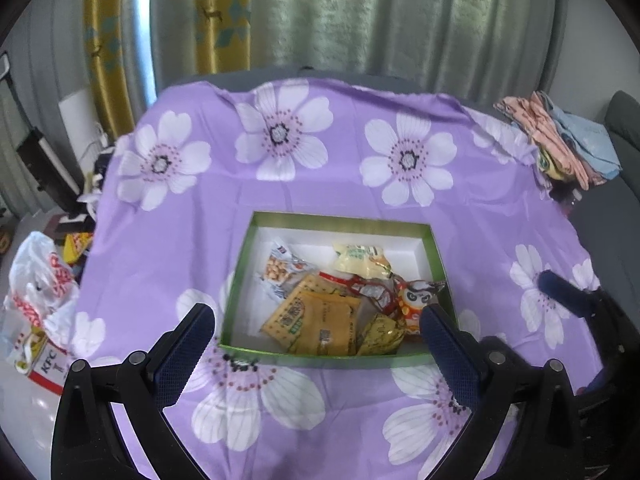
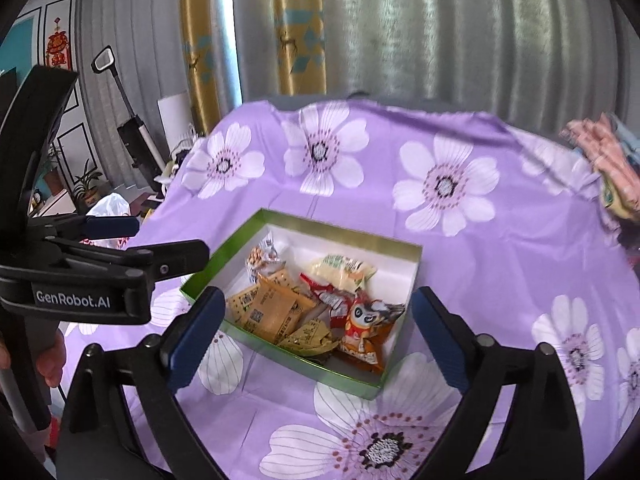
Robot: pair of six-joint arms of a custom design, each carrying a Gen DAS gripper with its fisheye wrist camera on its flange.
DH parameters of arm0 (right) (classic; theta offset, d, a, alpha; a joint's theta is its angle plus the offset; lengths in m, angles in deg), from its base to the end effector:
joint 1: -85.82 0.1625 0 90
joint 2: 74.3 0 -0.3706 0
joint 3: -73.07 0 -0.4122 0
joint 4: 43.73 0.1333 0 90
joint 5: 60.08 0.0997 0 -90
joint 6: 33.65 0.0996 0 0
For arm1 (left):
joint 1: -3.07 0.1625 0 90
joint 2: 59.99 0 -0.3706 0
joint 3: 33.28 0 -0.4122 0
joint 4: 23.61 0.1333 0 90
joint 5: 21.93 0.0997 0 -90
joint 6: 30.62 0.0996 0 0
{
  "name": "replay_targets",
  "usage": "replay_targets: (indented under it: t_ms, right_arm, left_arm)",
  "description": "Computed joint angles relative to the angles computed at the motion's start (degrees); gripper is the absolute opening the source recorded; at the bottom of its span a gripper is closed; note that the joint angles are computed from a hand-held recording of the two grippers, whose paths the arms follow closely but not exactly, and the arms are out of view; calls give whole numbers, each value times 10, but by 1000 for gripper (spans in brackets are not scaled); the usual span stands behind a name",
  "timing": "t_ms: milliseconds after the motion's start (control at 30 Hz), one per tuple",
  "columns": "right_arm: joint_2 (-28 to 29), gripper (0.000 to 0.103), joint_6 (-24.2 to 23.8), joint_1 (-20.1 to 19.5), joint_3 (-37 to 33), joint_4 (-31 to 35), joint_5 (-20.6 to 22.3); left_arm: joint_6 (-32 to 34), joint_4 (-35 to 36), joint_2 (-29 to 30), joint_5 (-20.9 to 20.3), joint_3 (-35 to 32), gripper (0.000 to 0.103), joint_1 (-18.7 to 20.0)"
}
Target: Organize snacks
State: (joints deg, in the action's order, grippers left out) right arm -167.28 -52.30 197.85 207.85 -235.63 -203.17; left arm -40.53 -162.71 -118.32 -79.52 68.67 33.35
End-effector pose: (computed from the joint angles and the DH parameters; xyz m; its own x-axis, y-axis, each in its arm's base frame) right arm 0.1959 -0.3410 0.3145 -0.7140 0.2476 0.6549 -0.4383 0.5713 -0.6939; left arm -0.4242 -0.4639 0.1194 -0.6108 0.6064 -0.5091 0.7659 0.6155 -0.1859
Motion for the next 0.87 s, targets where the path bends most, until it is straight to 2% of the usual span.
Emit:
replay_targets:
  t_ms: [200, 400, 533, 867]
  right_arm:
    - [14, 102, -9, 53, -13, -20, -54]
    - [15, 103, 12, 89, -22, 4, -84]
    - [17, 103, 25, 102, -29, 23, -95]
    - [29, 103, 15, 126, -46, 18, -111]
  left_arm:
    - [-9, 2, -33, 20, 23, 102, -16]
    - [-11, 8, -61, 21, 37, 102, -29]
    - [-11, 12, -73, 31, 41, 102, -40]
    - [-10, 11, -84, 47, 43, 102, -53]
